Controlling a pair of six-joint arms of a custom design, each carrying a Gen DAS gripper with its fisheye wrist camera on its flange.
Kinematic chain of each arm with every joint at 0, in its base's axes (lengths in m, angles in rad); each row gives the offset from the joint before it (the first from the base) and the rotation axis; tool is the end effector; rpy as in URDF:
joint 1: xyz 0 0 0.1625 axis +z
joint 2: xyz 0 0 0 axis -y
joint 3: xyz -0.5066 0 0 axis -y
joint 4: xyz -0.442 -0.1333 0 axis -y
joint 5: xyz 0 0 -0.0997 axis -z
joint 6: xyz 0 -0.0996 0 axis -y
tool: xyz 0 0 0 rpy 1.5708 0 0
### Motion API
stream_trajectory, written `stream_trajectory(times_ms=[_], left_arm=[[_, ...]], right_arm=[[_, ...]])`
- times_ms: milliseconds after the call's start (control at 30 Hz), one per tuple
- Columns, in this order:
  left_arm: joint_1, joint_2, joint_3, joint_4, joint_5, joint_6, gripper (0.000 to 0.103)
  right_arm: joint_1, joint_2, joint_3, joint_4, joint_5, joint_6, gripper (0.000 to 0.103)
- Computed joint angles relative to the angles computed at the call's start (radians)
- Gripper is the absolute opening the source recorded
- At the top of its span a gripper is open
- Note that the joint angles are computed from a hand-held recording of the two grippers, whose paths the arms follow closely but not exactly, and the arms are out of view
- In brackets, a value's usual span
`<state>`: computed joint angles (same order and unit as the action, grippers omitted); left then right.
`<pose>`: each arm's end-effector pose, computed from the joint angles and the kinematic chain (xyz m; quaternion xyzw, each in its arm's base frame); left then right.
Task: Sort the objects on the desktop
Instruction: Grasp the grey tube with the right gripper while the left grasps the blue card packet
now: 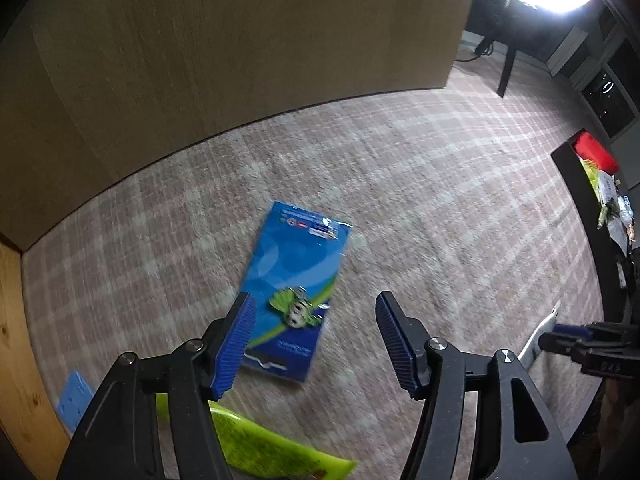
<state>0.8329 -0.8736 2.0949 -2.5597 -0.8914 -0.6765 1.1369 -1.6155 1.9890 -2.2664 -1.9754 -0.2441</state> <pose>-0.2290 -0.5430 0.0372 0.0674 0.9349 -0.1319 0.3226 -0.1301 -0.5045 0.4520 -0.1237 -0.9595 0.0822 0.2393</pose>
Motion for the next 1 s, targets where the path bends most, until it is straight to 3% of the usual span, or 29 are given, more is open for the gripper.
stream_trajectory(times_ms=[200, 267, 467, 700, 800, 900, 967, 1000], left_arm=[[0.028, 0.0, -0.011, 0.004, 0.008, 0.026, 0.066], [0.035, 0.002, -0.014, 0.005, 0.001, 0.04, 0.069], [0.037, 0.029, -0.024, 0.038, -0.003, 0.068, 0.071], [0.024, 0.056, -0.022, -0.004, 0.059, 0.087, 0.07], [0.007, 0.068, -0.022, -0.012, 0.072, 0.107, 0.056], [-0.003, 0.069, -0.014, -0.02, 0.071, 0.078, 0.054], [-0.009, 0.061, 0.011, -0.075, 0.06, 0.038, 0.054], [-0.012, 0.058, 0.025, -0.106, 0.054, 0.011, 0.054]], right_arm=[[0.062, 0.073, -0.041, 0.0, -0.052, 0.001, 0.039], [0.081, 0.093, -0.048, 0.001, -0.043, -0.022, 0.039], [0.14, 0.128, -0.013, -0.087, -0.127, -0.102, 0.039], [0.159, 0.097, 0.117, -0.343, -0.211, -0.268, 0.039], [0.169, 0.1, 0.161, -0.456, -0.234, -0.343, 0.038], [0.154, 0.069, 0.194, -0.479, -0.21, -0.343, 0.025], [0.124, 0.035, 0.188, -0.44, -0.164, -0.337, 0.022], [0.117, 0.027, 0.187, -0.433, -0.151, -0.332, 0.015]])
